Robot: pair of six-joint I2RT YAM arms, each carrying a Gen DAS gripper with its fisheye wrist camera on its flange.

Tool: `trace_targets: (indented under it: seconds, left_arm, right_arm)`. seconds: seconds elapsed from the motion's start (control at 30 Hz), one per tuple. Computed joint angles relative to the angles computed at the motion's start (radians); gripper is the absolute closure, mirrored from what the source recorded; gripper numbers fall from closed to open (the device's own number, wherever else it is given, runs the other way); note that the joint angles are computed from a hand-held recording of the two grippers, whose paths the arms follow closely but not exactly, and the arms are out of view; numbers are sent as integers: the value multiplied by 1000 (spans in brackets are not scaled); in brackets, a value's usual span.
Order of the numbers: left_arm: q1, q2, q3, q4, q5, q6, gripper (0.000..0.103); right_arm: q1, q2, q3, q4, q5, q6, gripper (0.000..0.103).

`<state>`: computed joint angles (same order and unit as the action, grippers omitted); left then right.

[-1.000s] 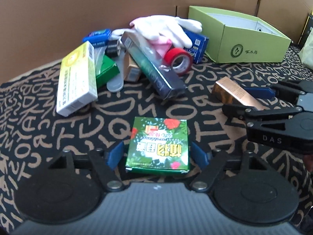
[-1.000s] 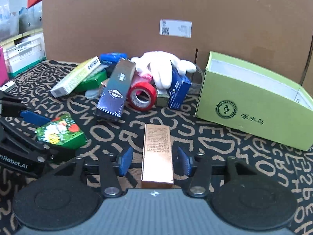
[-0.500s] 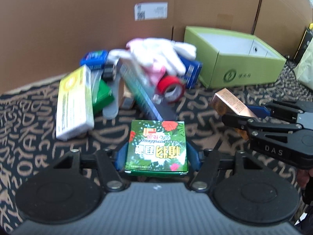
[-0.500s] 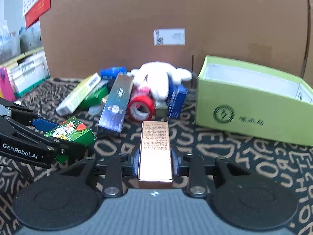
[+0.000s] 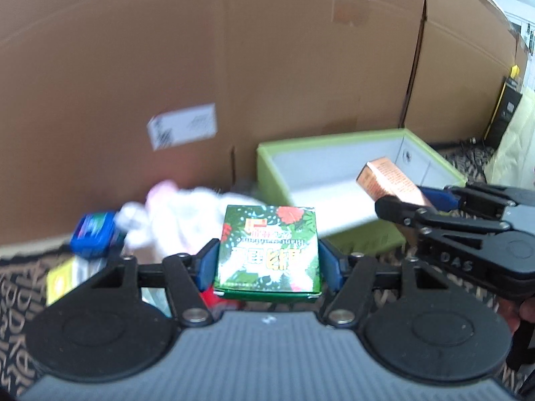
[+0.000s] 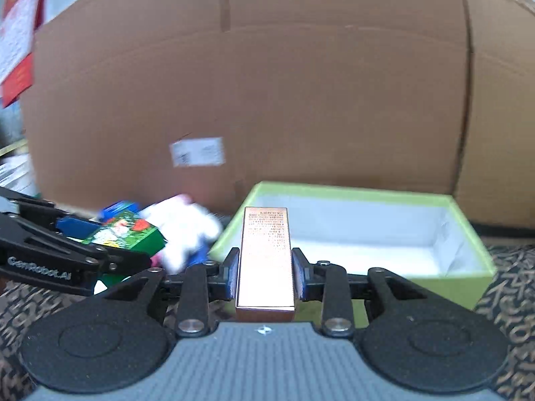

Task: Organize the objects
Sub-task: 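Carry both boxes into the lime-green shoebox and open both tools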

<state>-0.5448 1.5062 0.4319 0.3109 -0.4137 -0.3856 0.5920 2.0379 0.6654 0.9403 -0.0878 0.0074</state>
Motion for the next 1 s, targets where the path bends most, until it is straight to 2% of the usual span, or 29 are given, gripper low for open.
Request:
trace_targets:
  seconds: [0.13, 0.27, 0.37, 0.47, 0.57, 0.7, 0.83, 0.87, 0.9, 0.93, 0.97, 1.0]
  left_arm:
    - [46, 150, 175, 8, 61, -2, 41]
    - [90, 323, 371, -43, 97, -15, 41]
    - [109, 432, 484, -81, 102, -36, 41]
    - [108, 502, 541, -70, 103, -21, 41]
    - [88, 547, 563, -33, 55, 22, 41]
    - [90, 582, 605, -49, 71, 10, 41]
    - [84, 607, 614, -23, 61, 12, 39]
    - [80, 605, 597, 7, 55, 14, 35]
    - [80, 599, 573, 48, 60, 21, 20]
    - [74, 589, 548, 82, 53, 21, 6]
    - [65, 576, 523, 110, 28, 13, 1]
    - [55, 559, 492, 149, 5, 11, 0]
  right_arm:
    - [-57, 44, 149, -109, 1, 10, 68]
    - [-86, 132, 315, -202, 38, 2, 68]
    - [-99, 208, 456, -318, 38, -8, 68]
    - [-102, 283, 571, -424, 54, -21, 68]
    - [-108, 338, 659, -513, 47, -19, 68]
    - [-114, 382, 732, -589, 46, -17, 68]
    - [-114, 390, 752, -613, 53, -24, 68]
    - [-113, 390, 757, -623, 55, -26, 68]
    - [-112, 389, 759, -629, 58, -27, 68]
    - [-112, 386, 756, -628, 57, -28, 60]
    - [-112, 379, 744, -618, 56, -29, 43]
    - [-112, 370, 726, -599, 59, -30, 35]
